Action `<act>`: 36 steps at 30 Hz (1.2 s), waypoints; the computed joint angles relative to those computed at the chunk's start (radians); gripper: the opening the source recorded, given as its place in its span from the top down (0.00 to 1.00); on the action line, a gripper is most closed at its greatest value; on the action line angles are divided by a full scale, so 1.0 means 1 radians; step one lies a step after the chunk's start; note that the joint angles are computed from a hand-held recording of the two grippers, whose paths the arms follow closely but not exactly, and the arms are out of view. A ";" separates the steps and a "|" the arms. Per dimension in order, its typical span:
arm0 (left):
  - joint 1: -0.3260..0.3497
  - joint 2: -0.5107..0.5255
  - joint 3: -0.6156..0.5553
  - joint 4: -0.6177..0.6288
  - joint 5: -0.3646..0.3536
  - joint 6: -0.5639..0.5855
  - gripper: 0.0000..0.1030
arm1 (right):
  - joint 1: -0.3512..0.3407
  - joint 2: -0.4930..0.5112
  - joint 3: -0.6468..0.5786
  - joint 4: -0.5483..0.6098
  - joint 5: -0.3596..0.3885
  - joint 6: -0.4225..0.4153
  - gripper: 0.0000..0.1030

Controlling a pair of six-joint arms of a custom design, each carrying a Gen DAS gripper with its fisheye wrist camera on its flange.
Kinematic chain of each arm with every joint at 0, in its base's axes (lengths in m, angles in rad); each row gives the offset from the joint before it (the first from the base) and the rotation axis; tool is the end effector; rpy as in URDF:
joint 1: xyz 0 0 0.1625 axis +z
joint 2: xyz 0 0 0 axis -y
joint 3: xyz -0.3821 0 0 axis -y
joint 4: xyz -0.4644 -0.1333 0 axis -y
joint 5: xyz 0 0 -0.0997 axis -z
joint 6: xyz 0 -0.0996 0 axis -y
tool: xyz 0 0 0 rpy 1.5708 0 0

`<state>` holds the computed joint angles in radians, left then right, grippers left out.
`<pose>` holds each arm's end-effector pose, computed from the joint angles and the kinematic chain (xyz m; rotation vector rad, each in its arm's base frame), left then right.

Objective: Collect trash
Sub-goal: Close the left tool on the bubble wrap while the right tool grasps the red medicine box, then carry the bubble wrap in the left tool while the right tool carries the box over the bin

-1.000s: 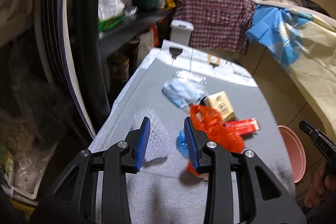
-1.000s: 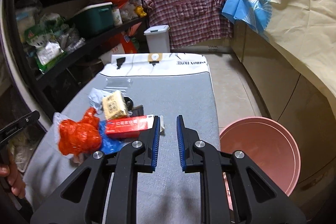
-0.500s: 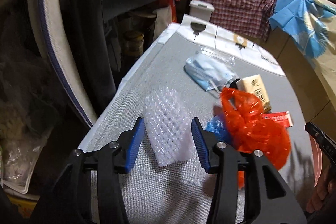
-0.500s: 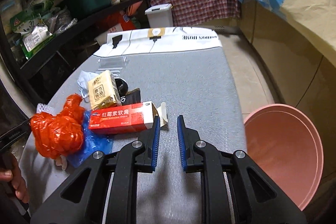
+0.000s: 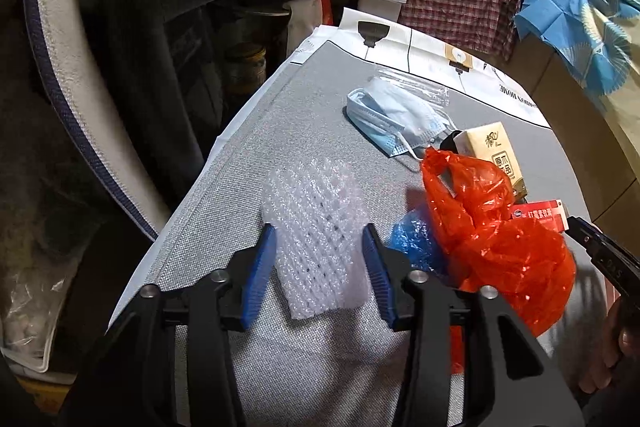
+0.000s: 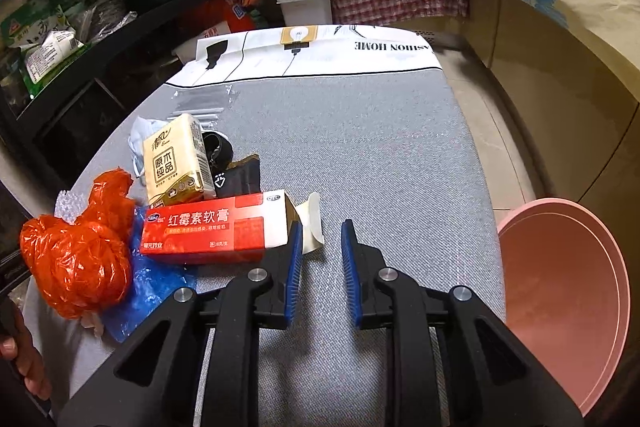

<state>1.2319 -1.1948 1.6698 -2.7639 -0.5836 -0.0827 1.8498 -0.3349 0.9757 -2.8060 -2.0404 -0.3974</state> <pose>-0.0168 -0.6986 0.3298 -0.1535 2.1536 -1.0150 0.3232 -0.8077 -0.0073 0.6689 -2.4642 0.7425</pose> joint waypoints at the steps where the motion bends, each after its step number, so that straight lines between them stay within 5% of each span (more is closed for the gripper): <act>1: 0.001 -0.003 0.001 0.005 -0.007 -0.002 0.68 | 0.000 0.002 -0.002 0.000 0.000 -0.001 0.79; 3: 0.000 -0.001 0.000 0.007 -0.011 0.006 0.79 | 0.002 0.006 -0.008 0.003 0.000 -0.006 0.82; 9: -0.012 0.003 0.010 -0.034 -0.007 0.071 0.88 | 0.007 0.004 0.000 -0.006 -0.001 -0.030 0.95; 27: -0.084 -0.047 0.072 -0.200 -0.022 0.196 0.88 | 0.026 -0.146 0.196 -0.139 0.100 -0.045 0.99; 36: -0.139 -0.081 0.122 -0.265 -0.046 0.248 0.88 | 0.061 -0.231 0.327 -0.255 0.130 -0.123 0.99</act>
